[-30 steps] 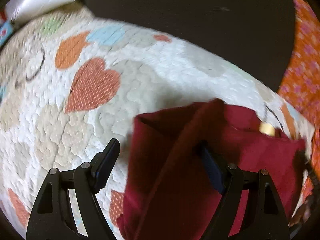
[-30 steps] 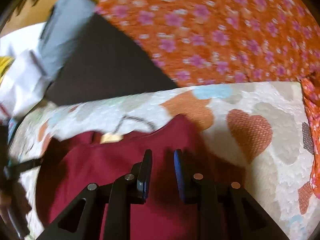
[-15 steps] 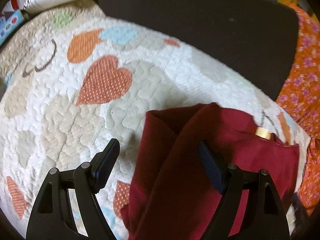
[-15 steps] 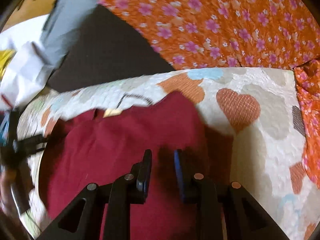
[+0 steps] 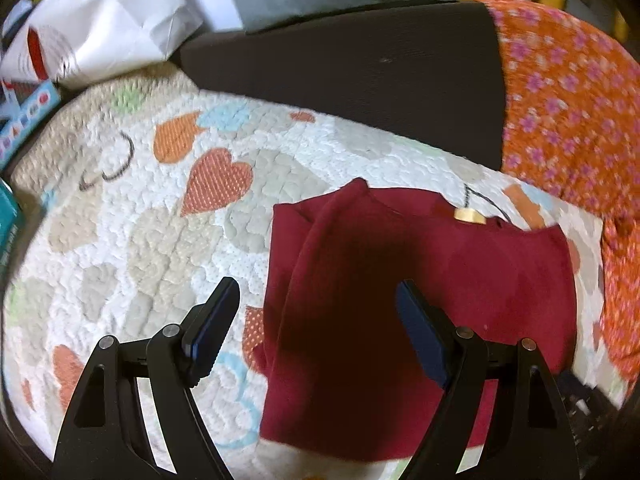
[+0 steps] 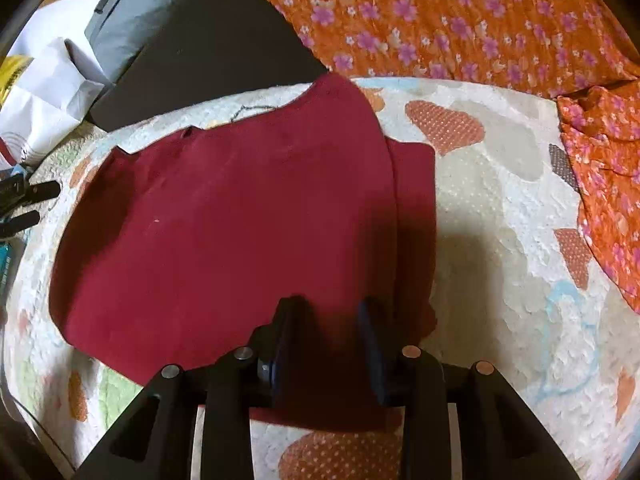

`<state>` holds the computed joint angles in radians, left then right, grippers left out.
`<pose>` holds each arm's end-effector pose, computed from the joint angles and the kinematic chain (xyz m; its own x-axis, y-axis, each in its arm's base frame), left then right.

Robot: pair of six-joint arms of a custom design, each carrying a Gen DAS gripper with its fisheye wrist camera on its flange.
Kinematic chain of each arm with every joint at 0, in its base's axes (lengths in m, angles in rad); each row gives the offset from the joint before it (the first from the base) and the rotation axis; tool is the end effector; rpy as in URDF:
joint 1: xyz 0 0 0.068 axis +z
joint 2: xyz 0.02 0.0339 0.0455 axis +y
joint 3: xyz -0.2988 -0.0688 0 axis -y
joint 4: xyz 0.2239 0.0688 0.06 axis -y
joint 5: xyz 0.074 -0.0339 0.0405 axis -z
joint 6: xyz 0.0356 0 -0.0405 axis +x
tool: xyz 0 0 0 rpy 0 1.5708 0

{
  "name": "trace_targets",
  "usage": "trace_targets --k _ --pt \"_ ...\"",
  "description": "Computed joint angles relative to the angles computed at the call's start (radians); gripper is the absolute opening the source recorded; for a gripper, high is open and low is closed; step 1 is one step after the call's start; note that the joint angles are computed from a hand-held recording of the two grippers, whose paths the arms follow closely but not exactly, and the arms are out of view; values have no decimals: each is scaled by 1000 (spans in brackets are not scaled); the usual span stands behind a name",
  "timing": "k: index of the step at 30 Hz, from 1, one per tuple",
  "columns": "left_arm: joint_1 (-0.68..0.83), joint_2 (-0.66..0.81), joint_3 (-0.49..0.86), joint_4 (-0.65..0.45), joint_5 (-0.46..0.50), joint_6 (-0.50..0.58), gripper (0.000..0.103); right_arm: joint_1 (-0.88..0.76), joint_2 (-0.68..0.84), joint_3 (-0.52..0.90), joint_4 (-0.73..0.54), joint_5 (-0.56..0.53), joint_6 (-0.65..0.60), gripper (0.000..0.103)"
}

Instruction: Fold small clothes

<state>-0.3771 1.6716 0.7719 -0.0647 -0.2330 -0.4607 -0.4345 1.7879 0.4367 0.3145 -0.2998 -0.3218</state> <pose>0.2803 -0.1022 0.1835 -0.7892 -0.1527 -0.5948 -0.1283 0.9882 -0.0834 0.2282 -0.0943 0.1069 -0.8247 0.0496 -0.5633 0.0052 0.9968 0.0801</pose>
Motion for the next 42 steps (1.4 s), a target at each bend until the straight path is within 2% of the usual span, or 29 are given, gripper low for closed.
trace_targets --k 3,5,12,17,20,22,25,29,36,41,42 --pt "-52 -52 -41 -12 -57 15 81 -16 -73 -35 -34 -49 -6 32" --pt "-71 -84 -82 -4 -54 -6 81 -15 -103 -60 -33 -59 -6 32" --pt "-74 -81 -184 46 23 -76 81 26 -106 -102 46 -55 31 32" --pt "22 -11 -215 119 122 -81 81 15 -50 -110 125 -26 23 32" --pt "89 46 -210 141 211 -98 81 -21 -10 -99 166 -50 0 32" --pt "104 80 -202 148 237 -106 81 -34 20 -82 186 -50 -24 32" --pt "76 143 -162 133 192 -108 81 -58 78 -61 217 -87 -41 32" --pt "51 201 -134 140 167 -120 81 -62 129 -49 248 -112 -74 37" --pt "48 194 -115 119 155 -152 82 -74 166 -81 335 -156 -120 44" --pt "65 112 -132 71 129 -139 82 -61 90 -123 340 -179 -88 44" --pt "64 116 -128 52 119 -136 82 -36 54 -124 305 -190 -62 44"
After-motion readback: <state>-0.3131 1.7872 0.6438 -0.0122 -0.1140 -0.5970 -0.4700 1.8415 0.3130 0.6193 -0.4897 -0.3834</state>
